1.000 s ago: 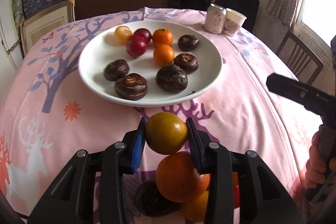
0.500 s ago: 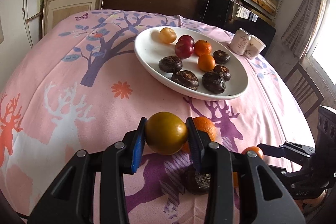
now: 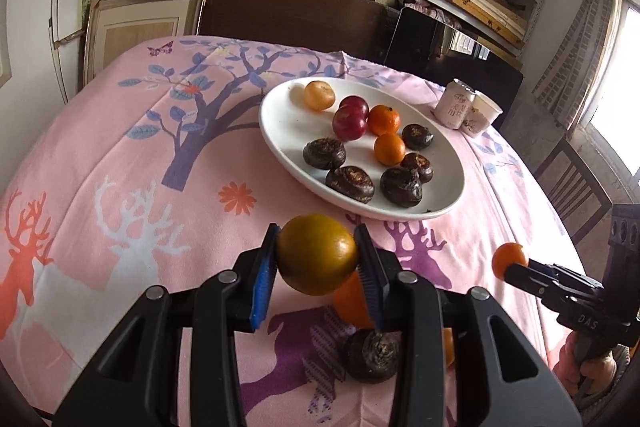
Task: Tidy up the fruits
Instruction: 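Lower the golden fruit and orange onto the plate and open both tools, then move both open tools back over the remaining fruits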
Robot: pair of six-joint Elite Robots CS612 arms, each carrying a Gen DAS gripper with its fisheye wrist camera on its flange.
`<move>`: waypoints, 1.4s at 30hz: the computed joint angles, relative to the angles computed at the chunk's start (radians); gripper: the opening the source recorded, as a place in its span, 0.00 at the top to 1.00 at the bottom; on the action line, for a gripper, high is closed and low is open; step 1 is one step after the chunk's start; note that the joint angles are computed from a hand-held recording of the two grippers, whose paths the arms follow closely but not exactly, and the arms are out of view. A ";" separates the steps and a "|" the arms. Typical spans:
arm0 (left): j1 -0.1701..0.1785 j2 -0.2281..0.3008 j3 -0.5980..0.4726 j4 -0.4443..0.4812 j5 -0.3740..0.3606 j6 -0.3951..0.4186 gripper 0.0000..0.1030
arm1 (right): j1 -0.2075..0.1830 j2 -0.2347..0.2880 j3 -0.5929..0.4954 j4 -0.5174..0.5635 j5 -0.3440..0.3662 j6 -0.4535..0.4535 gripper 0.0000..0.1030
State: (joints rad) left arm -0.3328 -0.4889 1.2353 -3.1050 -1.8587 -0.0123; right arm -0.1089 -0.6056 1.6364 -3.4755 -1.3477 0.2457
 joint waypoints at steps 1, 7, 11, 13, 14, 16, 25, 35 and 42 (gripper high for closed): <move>-0.005 0.001 -0.013 0.011 0.008 0.013 0.64 | -0.001 0.000 -0.010 0.005 -0.016 0.001 0.65; -0.031 0.050 -0.152 0.079 0.067 0.034 0.64 | 0.008 0.035 -0.157 0.109 -0.078 -0.030 0.65; -0.029 0.111 -0.273 0.170 0.056 -0.002 0.64 | 0.017 0.083 -0.264 0.177 -0.094 -0.050 0.64; -0.027 0.138 -0.320 0.204 0.045 -0.016 0.64 | 0.024 0.103 -0.291 0.163 -0.132 -0.061 0.48; -0.026 0.147 -0.334 0.211 0.046 -0.024 0.62 | 0.028 0.108 -0.292 0.144 -0.163 -0.069 0.26; -0.023 0.155 -0.341 0.203 0.040 -0.021 0.46 | 0.033 0.108 -0.279 0.093 -0.200 -0.102 0.24; -0.017 0.063 -0.137 0.068 0.035 0.048 0.40 | 0.026 0.048 -0.145 0.008 -0.181 -0.072 0.24; -0.036 -0.007 0.061 -0.025 0.074 0.135 0.29 | 0.031 0.014 -0.036 -0.059 -0.166 -0.071 0.21; -0.054 -0.004 0.069 -0.046 0.116 0.172 0.23 | 0.033 0.011 -0.033 -0.055 -0.153 -0.085 0.18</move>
